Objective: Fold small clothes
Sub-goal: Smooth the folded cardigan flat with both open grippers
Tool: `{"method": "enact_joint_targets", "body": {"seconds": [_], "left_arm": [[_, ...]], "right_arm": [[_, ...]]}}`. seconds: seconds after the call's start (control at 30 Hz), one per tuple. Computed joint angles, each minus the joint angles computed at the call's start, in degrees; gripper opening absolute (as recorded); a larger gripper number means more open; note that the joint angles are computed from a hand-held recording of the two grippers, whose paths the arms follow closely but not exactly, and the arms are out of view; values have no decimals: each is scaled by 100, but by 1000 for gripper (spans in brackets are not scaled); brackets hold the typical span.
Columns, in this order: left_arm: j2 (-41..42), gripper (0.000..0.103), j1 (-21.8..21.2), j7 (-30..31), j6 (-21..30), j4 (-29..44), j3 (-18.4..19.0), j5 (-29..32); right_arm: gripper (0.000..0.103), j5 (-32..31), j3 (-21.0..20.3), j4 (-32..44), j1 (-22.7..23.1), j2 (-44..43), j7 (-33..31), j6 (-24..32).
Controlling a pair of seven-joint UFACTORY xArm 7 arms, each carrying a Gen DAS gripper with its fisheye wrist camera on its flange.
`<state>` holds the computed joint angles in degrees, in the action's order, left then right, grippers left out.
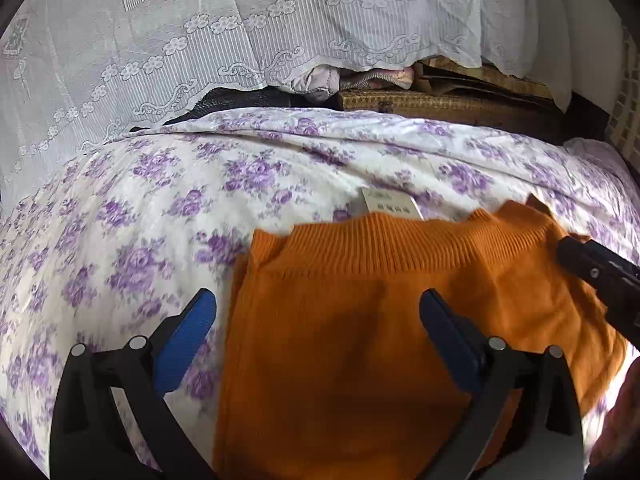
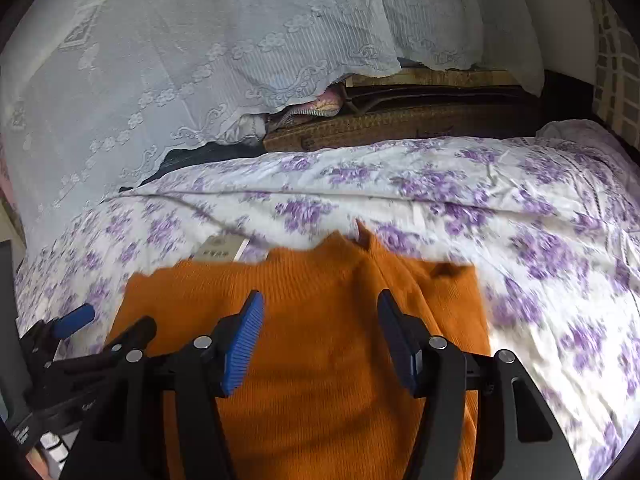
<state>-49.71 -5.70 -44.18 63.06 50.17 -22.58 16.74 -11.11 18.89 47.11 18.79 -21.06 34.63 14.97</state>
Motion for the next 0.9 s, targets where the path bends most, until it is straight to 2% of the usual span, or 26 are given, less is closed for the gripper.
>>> {"method": "enact_joint_targets", "body": {"seconds": [0.1, 0.13, 0.2, 0.27, 0.37, 0.4, 0.43, 0.47, 0.57, 0.6, 0.7, 0.8, 0.87, 0.9], "left_arm": [[486, 99, 44, 152, 245, 105, 68, -47], [601, 99, -60, 218, 273, 102, 197, -192], [476, 99, -131, 130, 157, -1, 323, -250], [407, 99, -158, 93, 135, -59, 353, -268], [231, 99, -70, -18, 160, -75, 153, -20], [163, 99, -41, -50, 163, -82, 61, 89], [142, 99, -40, -47, 168, -77, 25, 134], [148, 99, -40, -32, 184, -65, -17, 173], [338, 99, -61, 102, 380, 43, -79, 215], [389, 99, -69, 120, 424, 70, -77, 225], [412, 99, -110, 80, 379, 57, -39, 244], [271, 99, -104, -39, 282, -12, -89, 353], [68, 99, -142, -81, 318, -57, -169, 396], [-2, 99, -156, -83, 280, -86, -194, 419]], "right_arm": [[66, -594, 377, 207, -486, 686, 422, 131], [67, -540, 240, 224, -356, 853, 351, 129], [69, -446, -7, 94, -180, 895, 306, -252], [68, -722, 48, -36, -275, 905, 562, -531], [68, -1430, 500, -379, -871, 585, 1398, -1059], [69, -1698, 777, -478, -1183, 443, 1620, -1194], [71, -1818, 947, -503, -1340, 384, 1669, -1180], [72, -1861, 1018, -512, -1349, 458, 1605, -1090], [80, -1389, 675, -197, -832, 1032, 930, -481], [82, -1400, 406, -154, -576, 1130, 825, -494], [83, -1825, 307, -105, -558, 1206, 1155, -636], [83, -2997, 819, -390, -1269, 692, 2475, -1070], [83, -2991, 876, -526, -1232, 408, 2541, -1013], [83, -2706, 622, -672, -909, 298, 2215, -953]]}}
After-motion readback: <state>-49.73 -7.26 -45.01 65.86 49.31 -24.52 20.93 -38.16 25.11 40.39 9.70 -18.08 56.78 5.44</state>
